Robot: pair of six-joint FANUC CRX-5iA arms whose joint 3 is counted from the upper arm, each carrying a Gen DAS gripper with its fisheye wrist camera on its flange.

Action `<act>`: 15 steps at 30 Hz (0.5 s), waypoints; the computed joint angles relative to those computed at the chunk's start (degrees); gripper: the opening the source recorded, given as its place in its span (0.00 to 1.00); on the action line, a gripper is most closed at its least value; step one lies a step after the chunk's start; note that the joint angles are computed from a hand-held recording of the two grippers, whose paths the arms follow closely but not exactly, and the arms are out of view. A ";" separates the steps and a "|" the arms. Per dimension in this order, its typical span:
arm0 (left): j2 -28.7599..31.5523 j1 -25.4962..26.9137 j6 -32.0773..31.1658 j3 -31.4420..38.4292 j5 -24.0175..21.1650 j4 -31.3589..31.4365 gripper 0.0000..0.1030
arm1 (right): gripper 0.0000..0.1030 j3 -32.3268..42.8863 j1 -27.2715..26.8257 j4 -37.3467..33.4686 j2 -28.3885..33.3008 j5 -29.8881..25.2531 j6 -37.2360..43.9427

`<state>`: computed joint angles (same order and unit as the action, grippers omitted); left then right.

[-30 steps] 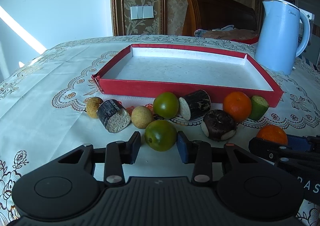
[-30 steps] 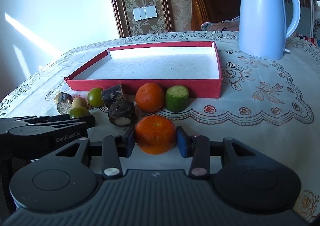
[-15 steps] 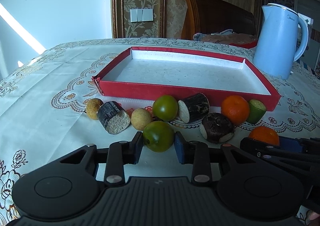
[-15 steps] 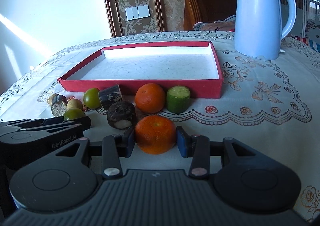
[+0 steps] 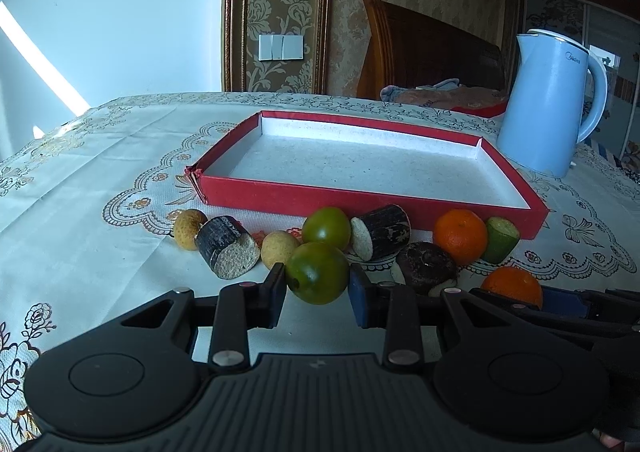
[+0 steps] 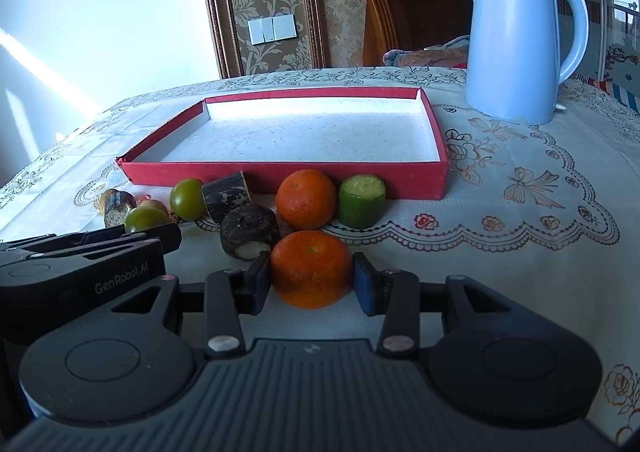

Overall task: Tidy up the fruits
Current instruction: 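Grasp the dark green lime with the left gripper while the right gripper holds the mandarin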

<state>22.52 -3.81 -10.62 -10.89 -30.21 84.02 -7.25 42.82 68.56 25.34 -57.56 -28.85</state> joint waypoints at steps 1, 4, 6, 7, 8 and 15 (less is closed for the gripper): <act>-0.06 -0.10 -0.38 -0.12 0.16 0.39 0.32 | 0.39 0.00 -0.03 -0.12 -0.02 -0.02 -0.07; -0.29 -0.46 -1.51 -0.49 0.73 1.18 0.32 | 0.39 0.14 -0.10 -0.52 0.05 0.13 0.03; -0.50 -0.65 -2.14 -0.79 1.07 1.82 0.32 | 0.39 0.06 -0.13 -0.55 0.00 0.21 -0.14; -0.52 -0.71 -2.43 -0.85 1.11 2.07 0.32 | 0.39 0.05 -0.17 -0.62 -0.02 0.31 -0.19; -0.60 -0.78 -3.05 -1.03 1.09 2.56 0.32 | 0.39 0.04 -0.21 -0.71 -0.04 0.41 -0.21; -1.50 -1.91 -9.82 -2.88 1.15 9.55 0.32 | 0.39 -0.25 -0.26 -0.28 -0.13 0.61 -0.95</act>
<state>21.02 -5.71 -20.44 -13.77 -29.05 93.56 -7.50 42.56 68.28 25.21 -56.95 -29.80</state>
